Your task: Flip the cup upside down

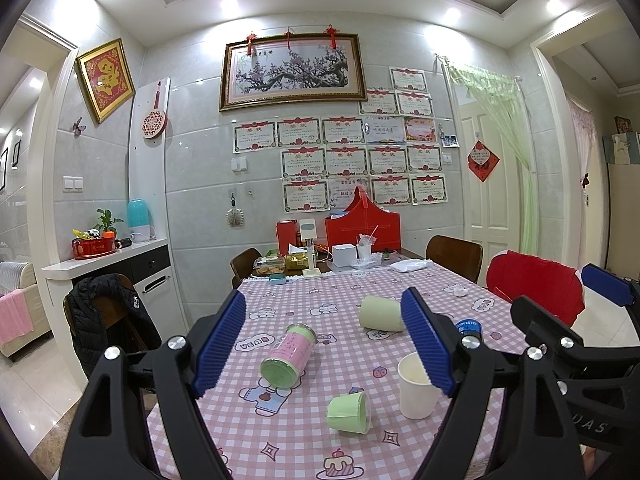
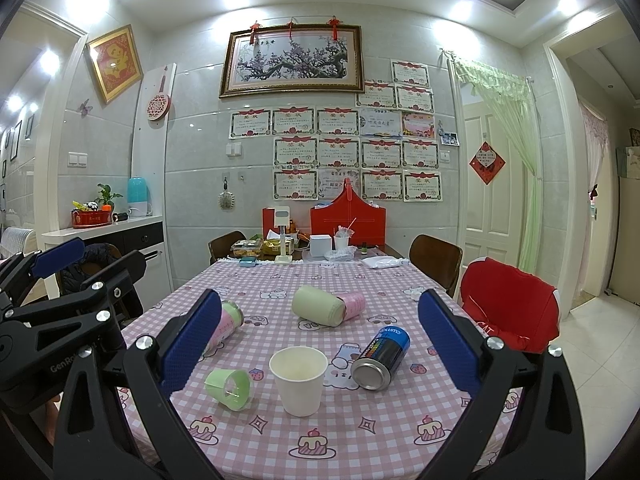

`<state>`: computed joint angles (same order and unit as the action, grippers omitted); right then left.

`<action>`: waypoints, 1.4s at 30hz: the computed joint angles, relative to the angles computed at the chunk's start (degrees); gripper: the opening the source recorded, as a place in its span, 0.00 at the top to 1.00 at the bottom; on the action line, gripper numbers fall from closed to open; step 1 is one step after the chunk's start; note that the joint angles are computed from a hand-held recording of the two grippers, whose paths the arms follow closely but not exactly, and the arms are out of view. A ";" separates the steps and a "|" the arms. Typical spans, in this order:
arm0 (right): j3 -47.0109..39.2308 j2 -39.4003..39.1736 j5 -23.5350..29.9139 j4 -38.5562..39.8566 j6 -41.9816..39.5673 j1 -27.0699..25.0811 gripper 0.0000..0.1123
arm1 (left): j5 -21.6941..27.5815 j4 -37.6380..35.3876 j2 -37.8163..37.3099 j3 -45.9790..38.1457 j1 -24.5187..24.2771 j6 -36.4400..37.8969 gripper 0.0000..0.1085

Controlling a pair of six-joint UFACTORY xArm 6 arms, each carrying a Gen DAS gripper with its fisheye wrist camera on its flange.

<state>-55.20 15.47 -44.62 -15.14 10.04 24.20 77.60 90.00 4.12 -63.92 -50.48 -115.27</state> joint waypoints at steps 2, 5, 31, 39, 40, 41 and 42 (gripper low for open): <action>0.16 -0.02 -0.14 -0.10 0.04 -0.10 0.15 | 0.01 -0.03 -0.36 0.37 -0.04 -0.01 0.27; 0.05 0.01 -0.04 -0.08 0.07 -0.08 0.15 | 0.04 -0.01 -0.35 0.38 -0.05 -0.01 0.27; 0.04 0.01 0.05 -0.09 0.04 -0.11 0.15 | -0.08 -0.11 -0.72 0.75 0.00 0.15 0.27; 0.07 0.07 0.07 -0.28 0.17 -0.21 0.15 | 0.00 -0.19 -1.12 1.39 -0.08 0.00 0.27; 0.08 0.05 0.13 -0.42 0.33 -0.27 0.15 | -0.02 -0.18 -1.29 1.70 -0.09 -0.13 0.27; 0.05 0.08 0.17 -0.35 0.29 -0.23 0.15 | -0.12 -0.17 -1.17 1.50 -0.02 -0.07 0.27; 0.07 0.12 0.12 -0.30 0.24 -0.24 0.15 | -0.15 -0.22 -1.34 1.78 -0.05 -0.14 0.27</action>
<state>-55.13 15.59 -44.50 -15.44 10.28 23.96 77.45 89.78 2.78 -62.14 -50.53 -115.41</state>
